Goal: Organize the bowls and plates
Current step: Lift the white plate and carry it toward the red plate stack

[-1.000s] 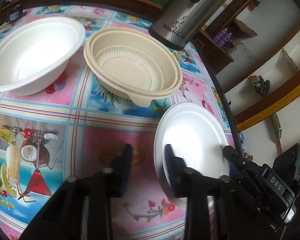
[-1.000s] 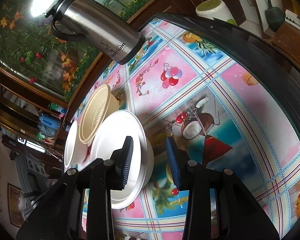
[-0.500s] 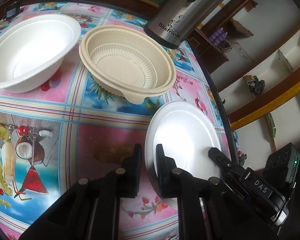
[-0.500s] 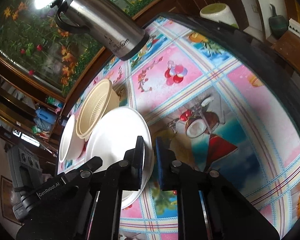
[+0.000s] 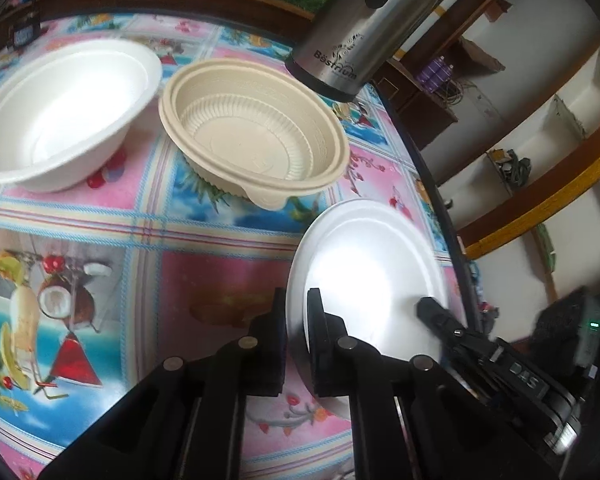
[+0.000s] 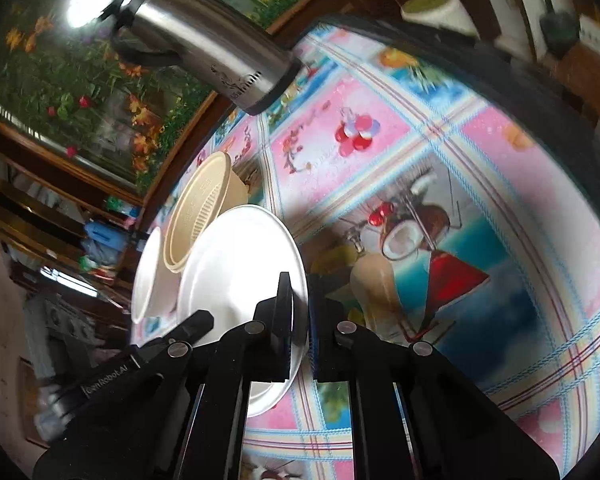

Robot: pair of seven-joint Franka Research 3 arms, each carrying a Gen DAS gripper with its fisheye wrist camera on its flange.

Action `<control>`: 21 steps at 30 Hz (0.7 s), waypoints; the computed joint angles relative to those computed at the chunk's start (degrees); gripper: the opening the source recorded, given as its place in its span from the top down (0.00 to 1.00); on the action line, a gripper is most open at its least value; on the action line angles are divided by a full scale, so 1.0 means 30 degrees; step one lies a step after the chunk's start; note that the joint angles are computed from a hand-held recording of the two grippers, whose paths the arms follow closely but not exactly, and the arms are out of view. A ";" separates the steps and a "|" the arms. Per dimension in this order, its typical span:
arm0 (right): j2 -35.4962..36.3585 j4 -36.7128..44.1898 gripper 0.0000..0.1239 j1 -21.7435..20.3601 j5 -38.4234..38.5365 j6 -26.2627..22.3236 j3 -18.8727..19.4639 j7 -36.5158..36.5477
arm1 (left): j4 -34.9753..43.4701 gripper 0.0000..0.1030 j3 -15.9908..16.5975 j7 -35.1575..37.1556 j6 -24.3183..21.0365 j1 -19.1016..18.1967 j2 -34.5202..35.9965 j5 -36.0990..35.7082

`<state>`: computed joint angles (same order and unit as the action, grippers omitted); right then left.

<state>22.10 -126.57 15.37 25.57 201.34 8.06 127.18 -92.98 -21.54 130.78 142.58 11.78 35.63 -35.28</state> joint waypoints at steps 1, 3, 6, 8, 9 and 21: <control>-0.0025 0.0173 0.96 0.1299 0.0964 -0.0016 -0.1071 -0.0864 | -0.0012 0.93 0.0031 0.0002 0.0159 -0.0045 0.0020 0.0039; 0.0042 0.0623 0.96 0.3529 0.3088 -0.0279 -0.2894 -0.2715 | 0.0089 0.93 0.0111 -0.0169 0.0212 -0.0116 0.0139 0.0204; 0.0181 0.0892 0.96 0.3834 0.4279 -0.0434 -0.2984 -0.3548 | -0.0080 0.93 0.0034 -0.0023 0.0556 -0.0090 0.0096 0.0354; 0.0175 0.0909 0.96 0.3943 0.4870 -0.0361 -0.2971 -0.3865 | -0.0474 0.93 -0.0064 0.0252 0.1000 -0.0065 -0.0149 0.0411; 0.0191 0.0954 0.96 0.4103 0.5251 -0.0359 -0.3052 -0.4063 | -0.0556 0.93 -0.0071 0.0297 0.1137 -0.0072 -0.0194 0.0466; 0.0616 0.2094 0.95 0.6076 0.9802 -0.0405 -0.3839 -0.7017 | -0.1574 0.92 -0.0150 0.1003 0.1018 0.0702 -0.0824 -0.0079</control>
